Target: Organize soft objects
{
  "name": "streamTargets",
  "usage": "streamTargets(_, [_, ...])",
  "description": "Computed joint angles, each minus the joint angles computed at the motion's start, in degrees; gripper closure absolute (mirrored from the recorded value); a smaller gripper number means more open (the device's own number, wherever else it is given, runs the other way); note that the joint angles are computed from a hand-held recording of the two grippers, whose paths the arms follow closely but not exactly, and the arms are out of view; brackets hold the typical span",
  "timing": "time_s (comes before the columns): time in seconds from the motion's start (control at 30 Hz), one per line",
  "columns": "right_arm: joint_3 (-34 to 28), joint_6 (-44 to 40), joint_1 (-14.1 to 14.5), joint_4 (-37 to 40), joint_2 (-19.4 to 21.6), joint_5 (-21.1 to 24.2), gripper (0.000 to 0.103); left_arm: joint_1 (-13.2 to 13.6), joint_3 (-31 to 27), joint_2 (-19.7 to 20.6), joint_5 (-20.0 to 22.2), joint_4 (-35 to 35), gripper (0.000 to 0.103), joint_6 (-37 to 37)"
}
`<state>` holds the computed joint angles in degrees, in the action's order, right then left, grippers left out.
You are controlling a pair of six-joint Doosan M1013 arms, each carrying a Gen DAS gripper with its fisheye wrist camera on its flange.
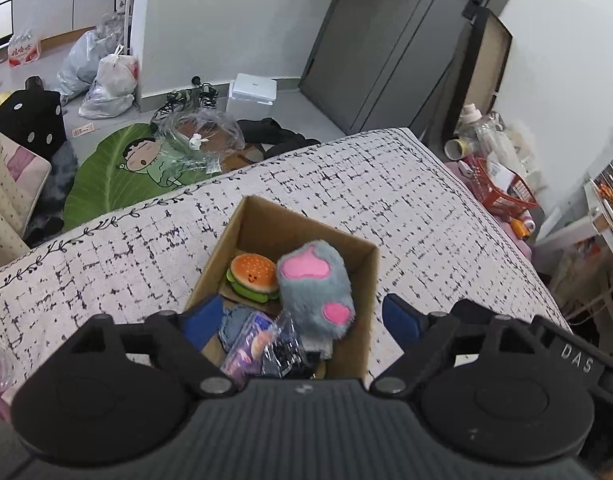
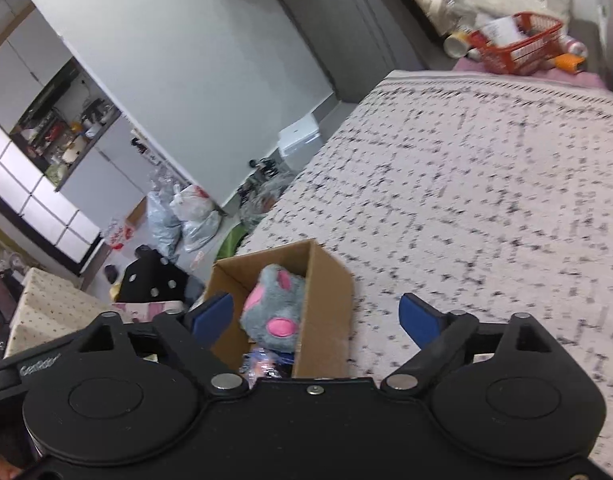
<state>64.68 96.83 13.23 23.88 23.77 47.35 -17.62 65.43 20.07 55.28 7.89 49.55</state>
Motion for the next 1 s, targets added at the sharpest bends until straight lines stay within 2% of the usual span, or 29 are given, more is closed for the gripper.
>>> streamTargets(0.13, [0.73, 3.47, 0.05, -5.89, -1.23, 1.00, 0.008, -0.62, 0.28, -0.72, 1.51, -0.19, 0.012, 1.52])
streamTargets(0.7, [7.79, 7.47, -0.50, -13.02, -9.13, -0.70, 0.000, -3.42, 2.96, -5.04, 4.35, 4.23, 0.001, 1.53])
streamTargets(1.0, [10.82, 8.09, -0.22, -16.52, -12.33, -1.06, 0.000, -4.86, 5.81, -7.83, 3.09, 5.10, 0.001, 1.94])
